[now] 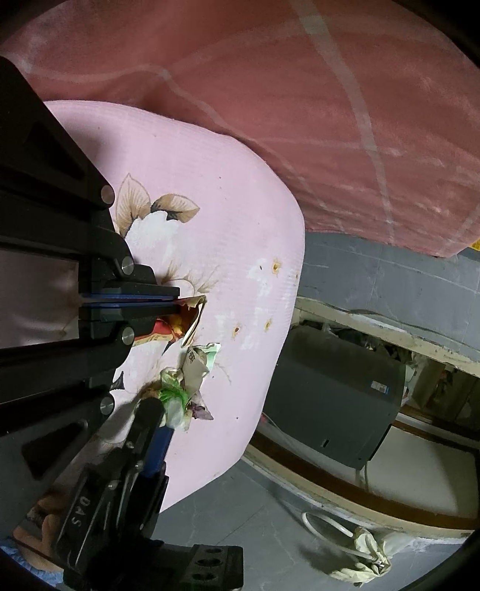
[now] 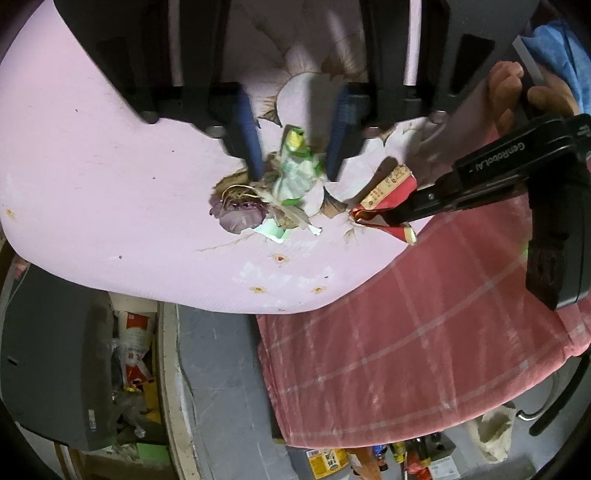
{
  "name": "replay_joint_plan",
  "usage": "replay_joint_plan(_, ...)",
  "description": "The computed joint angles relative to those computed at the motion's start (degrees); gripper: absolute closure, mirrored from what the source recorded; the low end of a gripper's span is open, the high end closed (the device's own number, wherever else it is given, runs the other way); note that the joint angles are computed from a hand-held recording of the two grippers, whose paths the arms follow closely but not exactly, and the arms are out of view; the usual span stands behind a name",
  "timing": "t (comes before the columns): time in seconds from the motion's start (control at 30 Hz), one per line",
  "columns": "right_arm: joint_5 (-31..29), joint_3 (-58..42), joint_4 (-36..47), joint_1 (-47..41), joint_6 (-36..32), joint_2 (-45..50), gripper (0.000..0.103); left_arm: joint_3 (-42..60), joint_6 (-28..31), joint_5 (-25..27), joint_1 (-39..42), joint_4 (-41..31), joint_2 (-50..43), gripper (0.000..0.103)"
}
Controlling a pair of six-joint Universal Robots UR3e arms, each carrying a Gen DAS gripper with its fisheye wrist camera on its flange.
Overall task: Collect trash
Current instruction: 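Lift both scraps and carry them over the blue bucket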
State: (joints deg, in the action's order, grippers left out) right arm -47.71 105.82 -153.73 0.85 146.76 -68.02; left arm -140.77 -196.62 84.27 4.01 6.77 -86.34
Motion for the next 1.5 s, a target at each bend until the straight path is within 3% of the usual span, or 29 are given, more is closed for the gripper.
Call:
replay_joint_plan(0.1,0.61,1.45,-1.24,-0.38,-0.41,-0.79,0.093,-0.17,-0.05,0.96,-0.84,0.57,0.04,0.103)
replay_joint_plan(0.3,2.76,8.79,-8.27,-3.16,-0.36,-4.92,0.096,-0.19,-1.33,4.99,-5.11,2.35,0.38,0.103)
replay_joint_plan(0.63,13.56,25.64,-19.24,-15.64,-2.21,-18.69,0.096,3.87,-5.34,12.16,-14.88,4.46,0.17,0.103)
replay_joint_plan(0.77,18.82,31.19,-21.27,-22.73,-2.77,-25.83,0.096,8.92,-6.45,17.56,-21.17,5.11,-2.85,0.103)
replay_joint_plan(1.07,33.4,42.12,-25.24,-44.99,-1.79,-40.95,0.096,27.13,-4.84,29.15,-35.45,8.22,-15.54,0.103)
replay_joint_plan(1.3,39.45,43.29,-5.65,-59.19,-13.32,-50.98,0.096,48.23,-0.95,33.42,-43.77,5.52,-29.79,0.103)
replay_joint_plan(1.4,39.44,43.67,-13.22,-62.85,-10.19,-47.1,0.096,57.65,-0.51,31.82,-45.12,2.26,-35.58,0.103)
replay_joint_plan(1.5,37.49,42.9,-27.9,-64.86,-2.47,-38.81,0.096,67.16,-0.49,30.05,-45.89,-1.39,-41.56,0.103)
